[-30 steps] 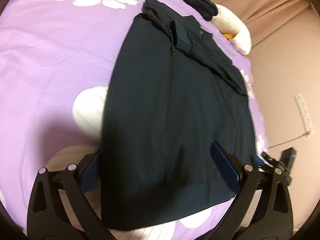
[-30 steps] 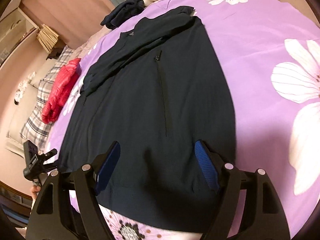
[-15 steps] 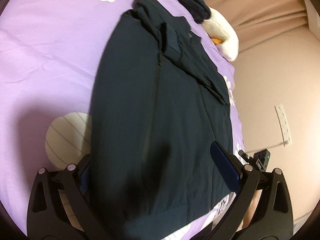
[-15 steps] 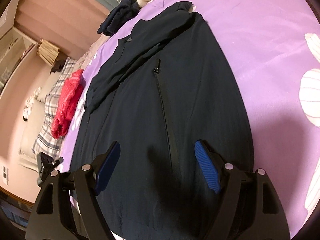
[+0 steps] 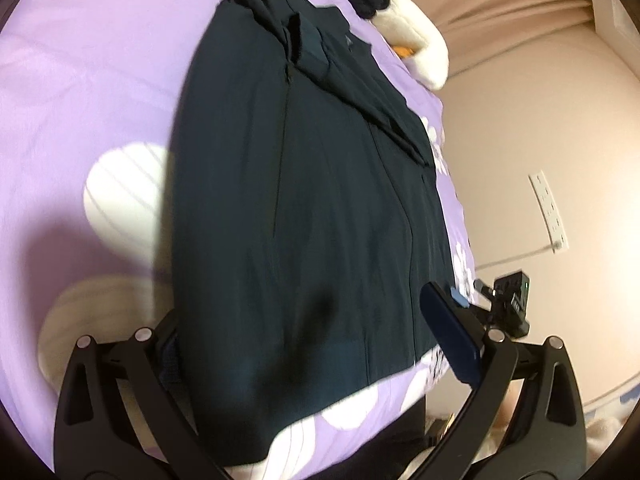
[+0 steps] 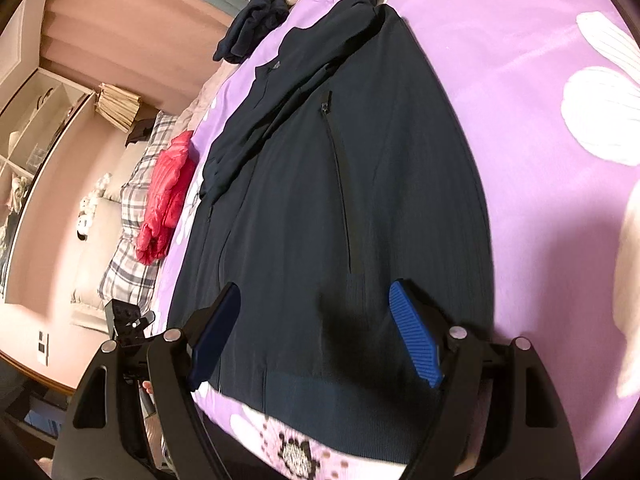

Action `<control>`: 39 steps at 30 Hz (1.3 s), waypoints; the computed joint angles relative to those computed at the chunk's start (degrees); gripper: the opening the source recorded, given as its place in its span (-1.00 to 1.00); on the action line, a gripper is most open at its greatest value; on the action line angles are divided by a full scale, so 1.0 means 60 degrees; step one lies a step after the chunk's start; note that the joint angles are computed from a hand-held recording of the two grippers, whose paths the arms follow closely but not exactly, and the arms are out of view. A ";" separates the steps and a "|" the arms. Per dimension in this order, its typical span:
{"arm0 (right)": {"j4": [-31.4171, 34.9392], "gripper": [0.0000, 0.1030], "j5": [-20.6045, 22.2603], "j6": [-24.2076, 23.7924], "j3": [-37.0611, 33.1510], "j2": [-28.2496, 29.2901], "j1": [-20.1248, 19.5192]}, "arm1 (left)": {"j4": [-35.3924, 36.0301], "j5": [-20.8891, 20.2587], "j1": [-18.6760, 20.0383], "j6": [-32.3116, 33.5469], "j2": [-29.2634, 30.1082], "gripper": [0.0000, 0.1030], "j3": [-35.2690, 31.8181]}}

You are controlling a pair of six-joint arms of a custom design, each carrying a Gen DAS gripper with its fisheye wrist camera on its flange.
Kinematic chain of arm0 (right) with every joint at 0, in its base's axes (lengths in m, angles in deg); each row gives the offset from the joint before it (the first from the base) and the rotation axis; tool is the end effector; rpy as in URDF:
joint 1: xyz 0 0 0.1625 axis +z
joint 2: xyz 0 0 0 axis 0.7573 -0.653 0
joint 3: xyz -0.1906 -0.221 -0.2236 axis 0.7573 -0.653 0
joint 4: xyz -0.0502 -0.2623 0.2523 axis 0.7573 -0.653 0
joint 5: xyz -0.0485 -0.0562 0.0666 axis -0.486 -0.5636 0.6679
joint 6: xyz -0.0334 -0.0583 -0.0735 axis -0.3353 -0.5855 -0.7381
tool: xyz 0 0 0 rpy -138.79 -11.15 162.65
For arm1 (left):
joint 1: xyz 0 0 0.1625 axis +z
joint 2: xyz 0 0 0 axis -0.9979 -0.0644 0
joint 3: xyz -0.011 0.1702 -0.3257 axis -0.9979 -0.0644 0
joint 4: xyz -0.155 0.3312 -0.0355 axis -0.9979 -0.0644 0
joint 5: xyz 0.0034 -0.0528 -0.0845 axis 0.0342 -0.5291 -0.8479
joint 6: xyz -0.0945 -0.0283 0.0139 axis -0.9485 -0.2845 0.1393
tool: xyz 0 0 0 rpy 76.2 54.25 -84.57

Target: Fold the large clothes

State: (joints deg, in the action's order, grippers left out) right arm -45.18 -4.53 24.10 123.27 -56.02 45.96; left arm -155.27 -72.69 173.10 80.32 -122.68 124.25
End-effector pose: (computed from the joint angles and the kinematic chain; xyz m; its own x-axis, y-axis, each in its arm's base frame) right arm 0.2098 -0.7825 0.1039 -0.9920 -0.1185 -0.0426 -0.0971 0.9355 -0.3398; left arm 0.0999 -0.6652 0.4047 -0.9985 -0.0494 0.0226 -0.0540 0.8491 -0.5255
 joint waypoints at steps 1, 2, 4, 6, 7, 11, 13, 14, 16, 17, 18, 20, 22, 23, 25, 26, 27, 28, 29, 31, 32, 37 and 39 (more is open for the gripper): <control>0.0140 0.51 0.0093 0.0005 0.0074 -0.0065 -0.0024 | 0.0061 0.0007 -0.0010 0.0087 -0.0054 0.95 0.0071; 0.0238 0.51 0.0176 -0.0024 0.0205 -0.0167 -0.0050 | 0.0141 -0.0019 -0.0021 0.0153 -0.0129 0.95 0.0160; 0.0091 0.51 0.0364 -0.0061 0.0742 -0.0478 -0.0102 | 0.0165 -0.0084 -0.0023 0.0208 -0.0236 0.95 0.0308; -0.0038 0.51 0.0505 -0.0015 0.1023 -0.0638 -0.0142 | 0.0159 -0.0168 -0.0023 0.0207 -0.0254 0.95 0.0359; -0.0109 0.51 0.0677 0.0092 0.1207 -0.0731 -0.0189 | 0.0125 -0.0199 -0.0024 0.0187 -0.0248 0.95 0.0368; -0.0281 0.51 0.0928 0.0237 0.1451 -0.0845 -0.0277 | -0.0029 -0.0478 0.0045 0.0096 -0.0190 0.94 0.0336; -0.0354 0.51 0.0929 0.0380 0.1316 -0.0725 -0.0275 | -0.0115 -0.0642 0.0110 0.0060 -0.0158 0.95 0.0333; -0.0374 0.51 0.0913 0.0383 0.1239 -0.0662 -0.0257 | -0.0142 -0.0724 0.0146 0.0019 -0.0122 0.95 0.0299; -0.0215 0.51 0.0849 0.0307 0.0816 -0.0407 -0.0217 | -0.0192 -0.0834 0.0187 -0.0037 -0.0076 0.94 0.0248; -0.0154 0.51 0.0828 0.0311 0.0628 -0.0289 -0.0203 | -0.0218 -0.0869 0.0190 -0.0065 -0.0039 0.94 0.0206; -0.0059 0.51 0.0814 0.0314 0.0435 -0.0189 -0.0198 | -0.0229 -0.0882 0.0196 -0.0067 -0.0045 0.94 0.0212; 0.0121 0.51 0.0747 0.0344 -0.0044 0.0058 -0.0179 | -0.0232 -0.0868 0.0194 -0.0103 0.0016 0.94 0.0125; 0.0027 0.51 0.0608 0.0416 -0.0188 0.0103 -0.0161 | -0.0243 -0.0904 0.0199 -0.0152 0.0076 0.94 0.0034; -0.0134 0.51 0.0525 0.0441 -0.0206 0.0113 -0.0143 | -0.0267 -0.0947 0.0208 -0.0174 0.0123 0.94 -0.0031; -0.0499 0.51 0.0394 0.0526 -0.0212 0.0082 -0.0150 | -0.0265 -0.1021 0.0232 -0.0212 0.0188 0.94 -0.0134; -0.0678 0.51 0.0414 0.0568 -0.0189 0.0073 -0.0189 | -0.0254 -0.1021 0.0232 -0.0228 0.0217 0.94 -0.0178; -0.0802 0.51 0.0339 0.0671 -0.0271 0.0105 -0.0238 | -0.0240 -0.0999 0.0226 -0.0255 0.0271 0.94 -0.0248; -0.0809 0.51 0.0221 0.0755 -0.0406 0.0176 -0.0272 | -0.0223 -0.0977 0.0225 -0.0284 0.0299 0.94 -0.0298; -0.0789 0.50 0.0144 0.0827 -0.0541 0.0244 -0.0310 | -0.0216 -0.0957 0.0222 -0.0319 0.0325 0.94 -0.0345; -0.0969 0.50 0.0170 0.0934 -0.0669 0.0323 -0.0397 | -0.0196 -0.0928 0.0206 -0.0352 0.0373 0.94 -0.0424; -0.1061 0.50 0.0124 0.0931 -0.0760 0.0377 -0.0398 | -0.0163 -0.0904 0.0203 -0.0364 0.0392 0.94 -0.0464; -0.1188 0.50 -0.0201 0.0918 -0.1365 0.0710 -0.0448 | -0.0061 -0.0782 0.0188 -0.0408 0.0513 0.94 -0.0665; -0.1081 0.50 -0.0190 0.0888 -0.1537 0.0822 -0.0491 | -0.0077 -0.0772 0.0195 -0.0463 0.0574 0.94 -0.0747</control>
